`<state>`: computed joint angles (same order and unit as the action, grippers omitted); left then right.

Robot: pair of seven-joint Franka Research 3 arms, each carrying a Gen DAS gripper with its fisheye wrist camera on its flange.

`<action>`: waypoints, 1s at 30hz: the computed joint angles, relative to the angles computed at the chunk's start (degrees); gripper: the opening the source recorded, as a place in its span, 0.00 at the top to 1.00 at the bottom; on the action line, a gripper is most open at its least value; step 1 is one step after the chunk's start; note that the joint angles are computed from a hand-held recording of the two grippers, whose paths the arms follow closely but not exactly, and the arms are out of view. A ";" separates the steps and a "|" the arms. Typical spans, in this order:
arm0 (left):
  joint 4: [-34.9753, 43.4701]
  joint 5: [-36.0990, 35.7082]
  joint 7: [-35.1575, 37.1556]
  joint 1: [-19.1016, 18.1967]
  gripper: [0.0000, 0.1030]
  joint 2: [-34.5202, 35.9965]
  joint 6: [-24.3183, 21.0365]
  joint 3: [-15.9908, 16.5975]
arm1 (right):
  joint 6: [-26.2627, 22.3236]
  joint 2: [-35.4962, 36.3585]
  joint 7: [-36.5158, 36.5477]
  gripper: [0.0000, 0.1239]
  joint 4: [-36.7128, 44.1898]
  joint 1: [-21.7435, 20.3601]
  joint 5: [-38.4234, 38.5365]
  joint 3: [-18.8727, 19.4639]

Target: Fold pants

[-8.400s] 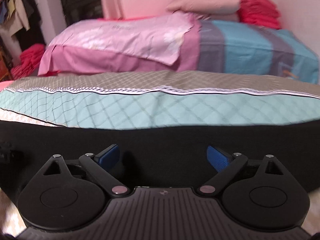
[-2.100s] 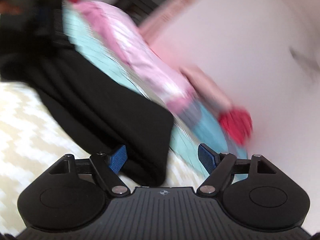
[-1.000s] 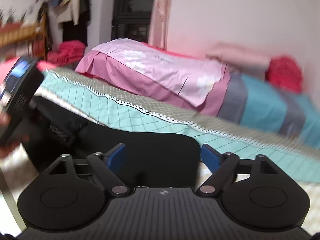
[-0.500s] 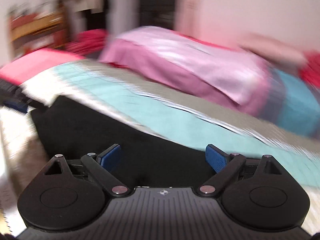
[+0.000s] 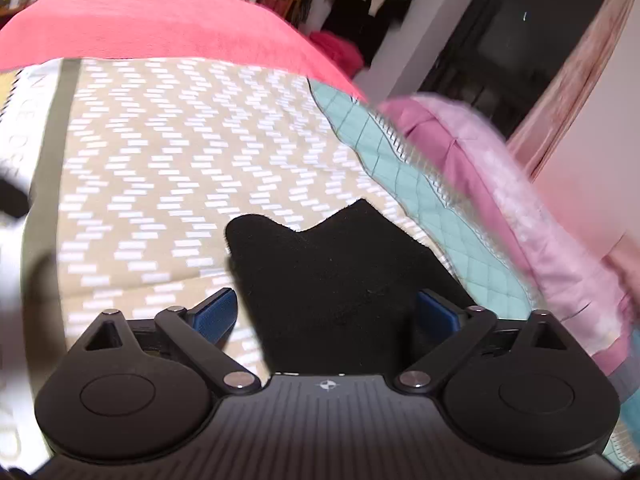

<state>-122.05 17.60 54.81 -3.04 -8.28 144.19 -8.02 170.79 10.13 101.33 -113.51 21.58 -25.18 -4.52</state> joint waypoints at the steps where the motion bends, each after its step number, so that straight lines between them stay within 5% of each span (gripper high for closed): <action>1: -0.68 -0.57 0.57 -0.35 0.00 -0.62 0.06 -0.09 | -1.90 -0.19 -6.03 0.61 0.68 -3.00 8.77 3.12; 3: -1.37 -2.96 2.86 -1.41 0.00 -0.83 1.10 -0.08 | -4.85 -1.25 -19.24 0.87 1.93 -4.22 28.39 4.34; 6: -1.58 -10.43 10.53 -4.47 0.00 -0.09 4.52 0.02 | -9.49 -5.17 -34.01 0.87 2.93 -1.99 55.28 0.08; 11: 3.00 -25.70 27.90 -10.78 0.00 5.73 10.87 -2.09 | -12.75 -13.16 -38.50 0.87 -1.19 -0.74 73.57 -5.70; 14: 9.91 -25.93 27.90 -11.85 0.00 12.62 9.63 -4.77 | -10.70 -18.91 -40.96 0.87 -6.76 -0.18 78.18 -7.90; 17: 17.49 -25.28 28.02 -11.70 0.00 18.91 3.50 -6.92 | -6.25 -24.75 -40.67 0.87 -12.54 -3.05 79.04 -7.65; 23: 16.46 -42.32 49.05 -8.38 0.00 16.37 2.49 -11.92 | -1.61 -36.15 -32.47 0.87 -26.78 -24.68 74.87 3.16; 25: 16.58 -45.27 53.29 -8.75 0.00 15.47 0.87 -11.59 | -1.46 -37.90 -16.01 0.80 -32.34 -34.69 57.95 7.91; 27: 17.00 -45.85 55.25 -9.53 0.00 15.20 -0.22 -10.88 | -6.62 -37.72 0.30 0.57 -34.55 -42.69 40.09 10.21; 30: 18.11 -42.50 54.22 -10.99 0.00 15.44 -0.16 -9.85 | 0.55 -41.58 12.83 0.43 -39.29 -43.29 37.61 8.60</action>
